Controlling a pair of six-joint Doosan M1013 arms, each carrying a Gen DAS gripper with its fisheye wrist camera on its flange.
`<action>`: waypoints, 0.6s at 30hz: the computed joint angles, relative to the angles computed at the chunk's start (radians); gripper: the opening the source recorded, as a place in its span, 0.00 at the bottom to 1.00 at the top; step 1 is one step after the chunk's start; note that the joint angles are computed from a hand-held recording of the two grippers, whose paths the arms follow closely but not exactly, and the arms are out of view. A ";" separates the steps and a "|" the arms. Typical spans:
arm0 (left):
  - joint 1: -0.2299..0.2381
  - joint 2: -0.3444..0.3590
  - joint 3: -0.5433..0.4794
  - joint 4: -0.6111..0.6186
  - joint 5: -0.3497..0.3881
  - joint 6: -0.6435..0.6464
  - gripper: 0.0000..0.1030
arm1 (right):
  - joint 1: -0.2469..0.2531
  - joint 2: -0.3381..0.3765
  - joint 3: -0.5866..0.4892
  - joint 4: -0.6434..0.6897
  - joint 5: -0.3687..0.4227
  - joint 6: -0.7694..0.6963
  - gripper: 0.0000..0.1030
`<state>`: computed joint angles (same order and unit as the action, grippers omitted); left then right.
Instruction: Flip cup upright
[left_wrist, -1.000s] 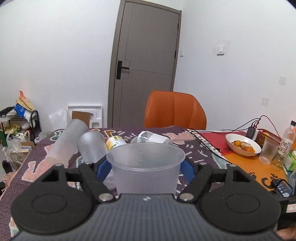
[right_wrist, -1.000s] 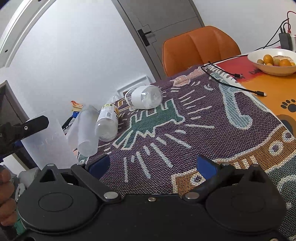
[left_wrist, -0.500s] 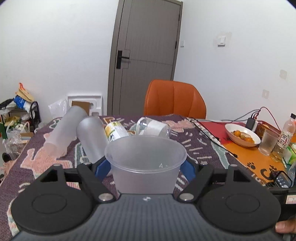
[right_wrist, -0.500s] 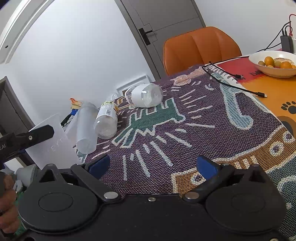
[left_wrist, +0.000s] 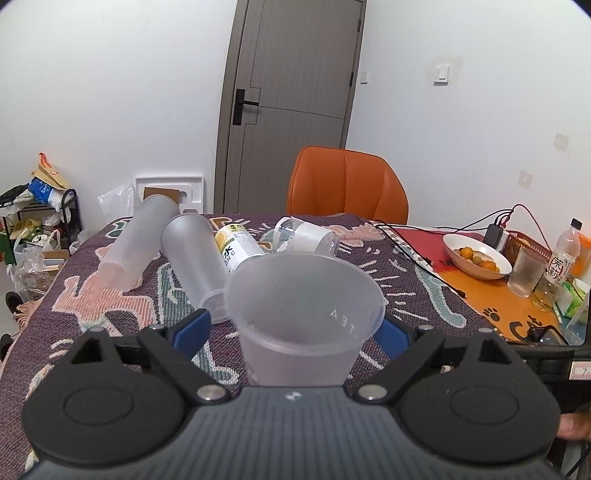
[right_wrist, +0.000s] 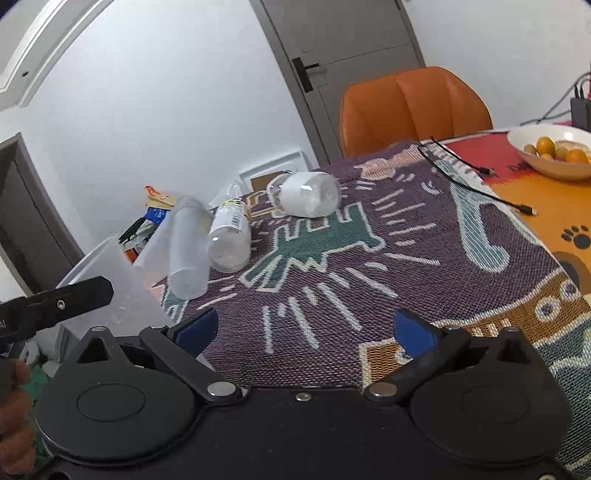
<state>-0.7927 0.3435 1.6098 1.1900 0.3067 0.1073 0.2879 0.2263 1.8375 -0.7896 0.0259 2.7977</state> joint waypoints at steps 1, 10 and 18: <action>0.000 -0.002 0.002 -0.004 -0.001 0.003 0.90 | 0.004 -0.003 0.000 -0.052 0.002 0.046 1.00; -0.006 -0.044 0.053 0.090 0.007 -0.092 0.91 | 0.040 -0.021 -0.008 -0.149 0.014 0.065 1.00; -0.013 -0.091 0.111 0.150 0.022 -0.168 0.91 | 0.072 -0.037 -0.012 -0.036 0.026 -0.116 1.00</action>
